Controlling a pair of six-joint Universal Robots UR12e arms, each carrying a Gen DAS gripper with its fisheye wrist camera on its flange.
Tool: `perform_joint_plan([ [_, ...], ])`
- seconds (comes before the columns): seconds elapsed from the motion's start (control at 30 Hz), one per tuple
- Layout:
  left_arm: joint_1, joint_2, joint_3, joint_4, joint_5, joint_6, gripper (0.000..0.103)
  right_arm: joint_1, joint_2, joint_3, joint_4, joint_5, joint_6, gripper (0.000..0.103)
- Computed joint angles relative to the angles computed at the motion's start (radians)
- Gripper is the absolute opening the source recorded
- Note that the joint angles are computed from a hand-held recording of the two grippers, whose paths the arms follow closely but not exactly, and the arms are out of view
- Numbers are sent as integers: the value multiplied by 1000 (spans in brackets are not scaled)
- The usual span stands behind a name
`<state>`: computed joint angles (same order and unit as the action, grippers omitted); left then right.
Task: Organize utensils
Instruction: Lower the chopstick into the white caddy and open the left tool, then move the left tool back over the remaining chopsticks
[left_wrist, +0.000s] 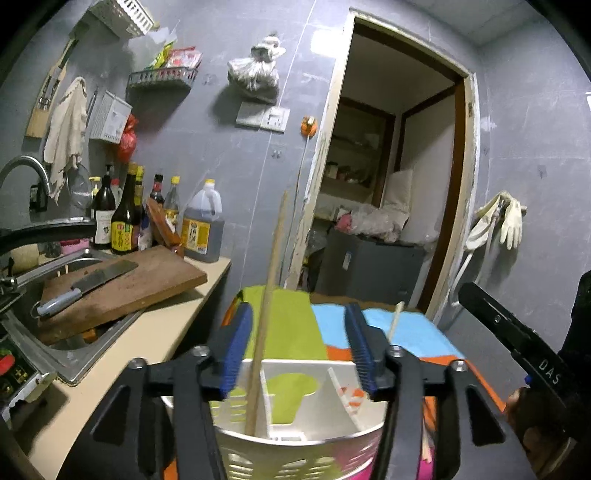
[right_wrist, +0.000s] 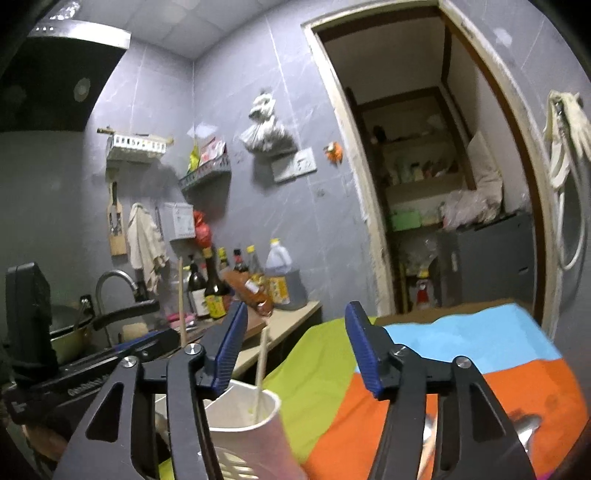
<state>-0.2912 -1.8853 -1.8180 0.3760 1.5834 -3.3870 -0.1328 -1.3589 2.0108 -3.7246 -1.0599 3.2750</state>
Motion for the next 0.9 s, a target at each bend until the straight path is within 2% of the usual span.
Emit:
perform_joint_plan([
  [0.03, -4, 0, 0, 11, 1, 0, 55, -8, -6, 4, -6, 2, -1, 70],
  [0.17, -19, 2, 8, 26, 5, -4, 62, -43, -33, 23, -4, 10, -23, 81],
  [0.23, -29, 2, 12, 35, 4, -5, 71, -60, -47, 36, -4, 9, -35, 88],
  [0.4, -54, -2, 22, 54, -12, 0, 84, -107, -82, 74, -22, -9, -57, 101],
  [0.6, -89, -15, 47, 41, -38, 17, 95, -160, -119, 112, -23, -22, -81, 103],
  [0.9, -141, -51, 95, -25, -65, 81, 96, -217, -153, 152, 11, -32, -117, 103],
])
